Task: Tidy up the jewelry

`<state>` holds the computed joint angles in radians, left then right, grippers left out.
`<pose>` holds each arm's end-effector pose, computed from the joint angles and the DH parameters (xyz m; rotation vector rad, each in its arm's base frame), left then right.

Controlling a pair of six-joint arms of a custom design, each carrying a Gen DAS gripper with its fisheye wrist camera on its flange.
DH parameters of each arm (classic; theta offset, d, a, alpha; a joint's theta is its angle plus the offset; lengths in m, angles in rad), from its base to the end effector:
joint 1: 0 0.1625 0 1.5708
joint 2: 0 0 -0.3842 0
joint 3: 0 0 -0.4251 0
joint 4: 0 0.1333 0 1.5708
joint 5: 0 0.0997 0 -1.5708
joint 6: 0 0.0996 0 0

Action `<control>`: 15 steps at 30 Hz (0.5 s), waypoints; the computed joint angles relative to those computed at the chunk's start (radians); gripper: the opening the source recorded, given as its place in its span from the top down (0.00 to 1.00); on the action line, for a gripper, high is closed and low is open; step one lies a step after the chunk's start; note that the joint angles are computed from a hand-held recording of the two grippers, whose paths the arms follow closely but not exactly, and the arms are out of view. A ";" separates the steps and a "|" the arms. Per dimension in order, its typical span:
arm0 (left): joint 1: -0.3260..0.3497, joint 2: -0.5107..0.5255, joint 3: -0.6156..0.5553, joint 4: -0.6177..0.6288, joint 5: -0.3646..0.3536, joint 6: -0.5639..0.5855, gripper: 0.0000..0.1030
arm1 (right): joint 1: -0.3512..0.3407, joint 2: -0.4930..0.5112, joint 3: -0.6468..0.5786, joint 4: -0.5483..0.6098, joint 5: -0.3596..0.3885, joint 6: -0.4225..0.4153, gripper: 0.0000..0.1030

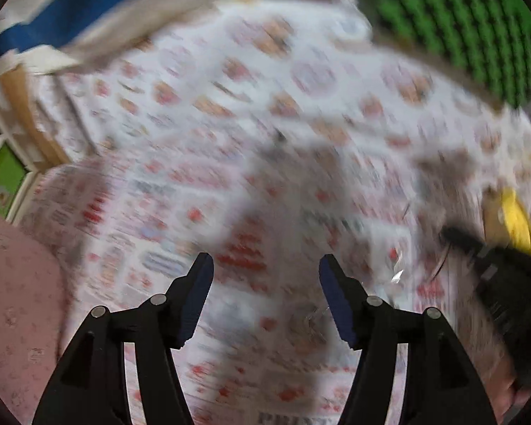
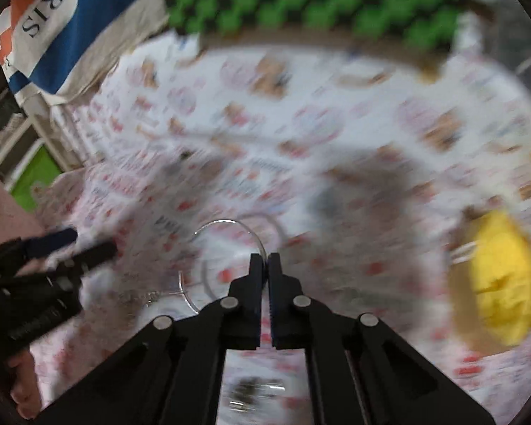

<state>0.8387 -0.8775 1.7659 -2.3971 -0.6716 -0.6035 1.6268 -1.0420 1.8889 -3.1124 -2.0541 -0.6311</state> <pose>-0.2501 -0.5944 0.0601 0.1840 2.3153 -0.6374 0.1209 -0.6026 0.1718 0.6098 -2.3435 0.6688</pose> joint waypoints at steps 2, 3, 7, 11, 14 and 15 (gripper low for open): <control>0.006 0.025 -0.030 0.054 -0.046 0.019 0.41 | 0.006 -0.005 0.018 -0.101 -0.025 -0.081 0.97; 0.009 0.034 -0.042 0.069 -0.073 0.029 0.41 | 0.007 -0.014 0.023 -0.113 -0.033 -0.100 0.97; 0.025 0.040 -0.045 -0.006 -0.219 0.076 0.42 | 0.003 -0.047 0.034 -0.122 -0.058 -0.128 0.97; 0.001 0.033 -0.001 -0.170 -0.259 0.171 0.45 | -0.013 -0.092 0.036 -0.052 -0.031 -0.078 0.97; -0.002 0.032 0.015 -0.245 -0.340 0.241 0.45 | -0.024 -0.120 0.047 -0.024 0.002 -0.045 0.97; -0.002 0.034 0.018 -0.261 -0.350 0.257 0.45 | -0.023 -0.123 0.052 -0.033 0.003 -0.046 0.97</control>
<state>0.8363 -0.8432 1.7834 -2.6578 -1.0211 -0.3468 1.6041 -1.1646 1.9412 -3.1455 -2.0510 -0.6770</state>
